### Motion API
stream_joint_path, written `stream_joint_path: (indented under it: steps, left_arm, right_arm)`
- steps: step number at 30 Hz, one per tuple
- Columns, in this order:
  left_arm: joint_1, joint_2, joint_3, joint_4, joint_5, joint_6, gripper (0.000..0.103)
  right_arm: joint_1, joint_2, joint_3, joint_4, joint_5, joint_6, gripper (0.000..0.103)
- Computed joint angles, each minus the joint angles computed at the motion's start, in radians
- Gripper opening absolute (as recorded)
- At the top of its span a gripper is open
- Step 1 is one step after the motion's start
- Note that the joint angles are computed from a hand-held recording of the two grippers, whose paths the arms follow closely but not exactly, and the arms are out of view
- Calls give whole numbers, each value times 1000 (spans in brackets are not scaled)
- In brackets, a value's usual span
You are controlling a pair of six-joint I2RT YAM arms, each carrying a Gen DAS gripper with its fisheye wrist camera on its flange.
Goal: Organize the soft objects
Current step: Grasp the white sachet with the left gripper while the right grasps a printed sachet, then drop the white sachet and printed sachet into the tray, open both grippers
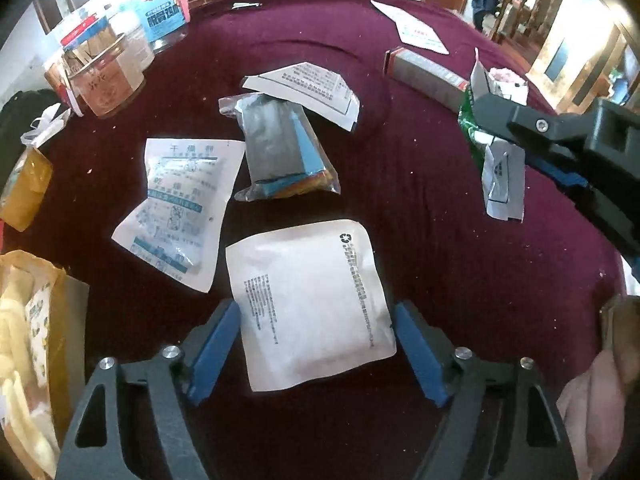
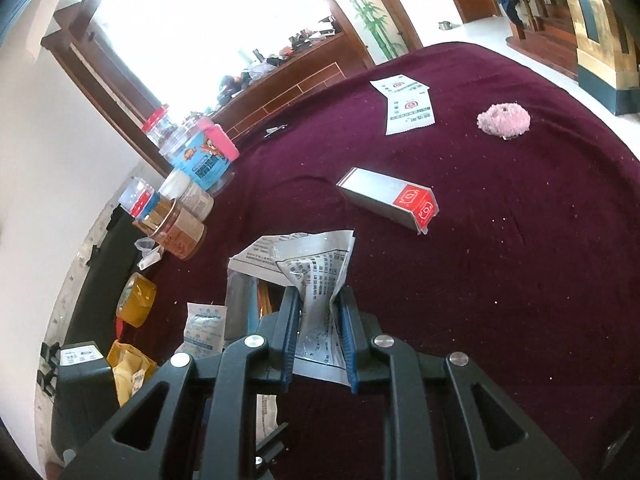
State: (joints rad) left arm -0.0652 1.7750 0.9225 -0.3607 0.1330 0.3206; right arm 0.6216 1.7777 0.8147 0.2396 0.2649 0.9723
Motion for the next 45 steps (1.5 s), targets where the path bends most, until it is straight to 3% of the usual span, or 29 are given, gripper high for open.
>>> stream_joint_path:
  steps: [2,4,8,17,22,27,31,33,40,45]
  left_arm:
    - [27,-24,-19,3,12,33,60]
    - [63,-34,-20,-13,33,76,52]
    - [99,-45,-9,-80,64,118,49]
    - [286,-157,-20,-310,276,229,48]
    - [473,-233,30,-560,382,433,48]
    - [756,-164,234,-879,486,720,49]
    - [922,-33,454,-1034,511,849,49]
    - [979,49,577,-1074,529,861,49]
    - [1004,254,837,-1004,536,727,49]
    - [962,426,1009,-970,488,639,49]
  right_arm:
    - [3,0,0,-3,1,2,19]
    - [4,0,1,-5,2,5,19]
    - [4,5,4,-7,-2,5,19]
    - [25,37,51,-27,-28,-41,19]
    - [61,72,97,-29,-60,-107,19]
    - [110,135,192,-99,-44,-173,19]
    - [140,157,217,-120,-16,-197,19]
    - [154,151,206,-95,-6,-206,19]
    - [271,134,273,-101,-12,-162,19]
    - [427,203,491,-176,3,-199,20]
